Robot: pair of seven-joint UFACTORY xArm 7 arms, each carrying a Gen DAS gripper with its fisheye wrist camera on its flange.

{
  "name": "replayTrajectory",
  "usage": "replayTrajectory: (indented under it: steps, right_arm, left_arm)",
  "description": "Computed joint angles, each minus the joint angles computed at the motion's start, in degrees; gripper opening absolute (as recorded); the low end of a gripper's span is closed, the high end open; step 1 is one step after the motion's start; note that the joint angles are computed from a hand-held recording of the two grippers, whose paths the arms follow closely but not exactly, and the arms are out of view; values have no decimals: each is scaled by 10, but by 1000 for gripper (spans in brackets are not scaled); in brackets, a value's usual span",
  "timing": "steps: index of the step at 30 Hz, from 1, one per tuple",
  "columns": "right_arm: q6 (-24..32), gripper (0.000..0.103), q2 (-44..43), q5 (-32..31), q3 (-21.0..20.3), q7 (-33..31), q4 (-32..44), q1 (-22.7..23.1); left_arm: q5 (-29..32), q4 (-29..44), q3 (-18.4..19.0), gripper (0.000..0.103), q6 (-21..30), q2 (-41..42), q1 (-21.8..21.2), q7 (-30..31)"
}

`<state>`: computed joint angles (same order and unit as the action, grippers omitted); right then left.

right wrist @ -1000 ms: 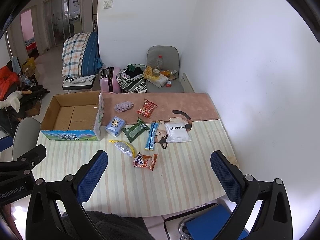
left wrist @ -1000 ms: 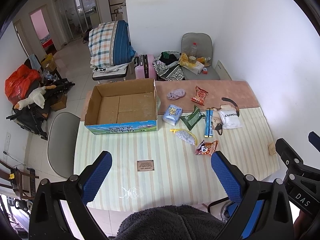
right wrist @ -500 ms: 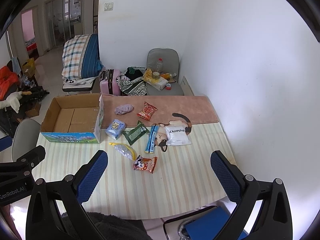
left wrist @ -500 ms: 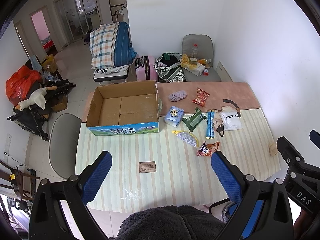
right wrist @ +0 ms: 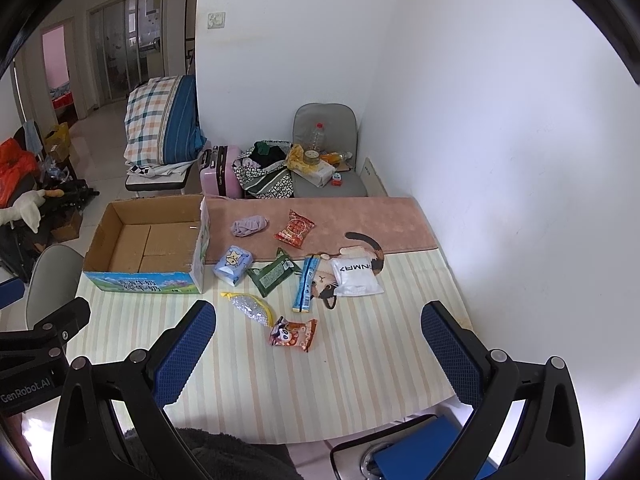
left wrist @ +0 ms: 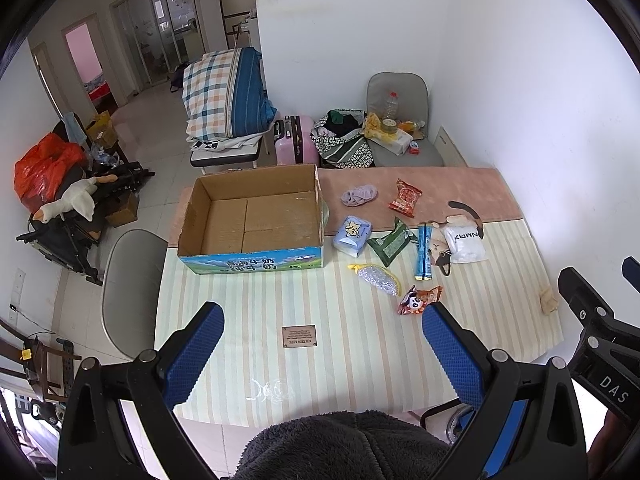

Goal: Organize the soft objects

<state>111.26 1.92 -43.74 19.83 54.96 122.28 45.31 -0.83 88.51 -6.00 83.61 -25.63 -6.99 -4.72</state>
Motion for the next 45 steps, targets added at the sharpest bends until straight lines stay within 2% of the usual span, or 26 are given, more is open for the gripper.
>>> replayTrajectory:
  steps: [20, 25, 29, 33, 39, 43, 45]
  right_arm:
    - [-11, 103, -2, 8, -1, 10, -7, -1]
    - [-96, 103, -60, 80, -26, 24, -105, -67]
    - [-174, 103, -92, 149, -62, 10, -200, -131]
    - [-262, 103, -93, 257, -110, -34, -292, -194]
    - [-418, 103, -48, 436, -154, -113, -423, -283]
    - [-433, 103, 32, 437, -164, -146, -422, -333]
    - [-430, 103, 84, 444, -172, -186, -398, -356]
  left_arm:
    - [-3, -23, 7, 102, -8, -17, 2, 7]
    - [18, -24, 1, 102, -72, 19, 6, 20]
    - [40, -8, -8, 102, -133, 94, 3, 30]
    - [90, 40, -23, 102, -142, 205, -17, 46]
    - [141, 178, -14, 102, -86, 414, -85, 66]
    - [138, 294, 1, 101, -50, 537, -130, 86]
    - [127, 383, 2, 101, -8, 616, -155, 118]
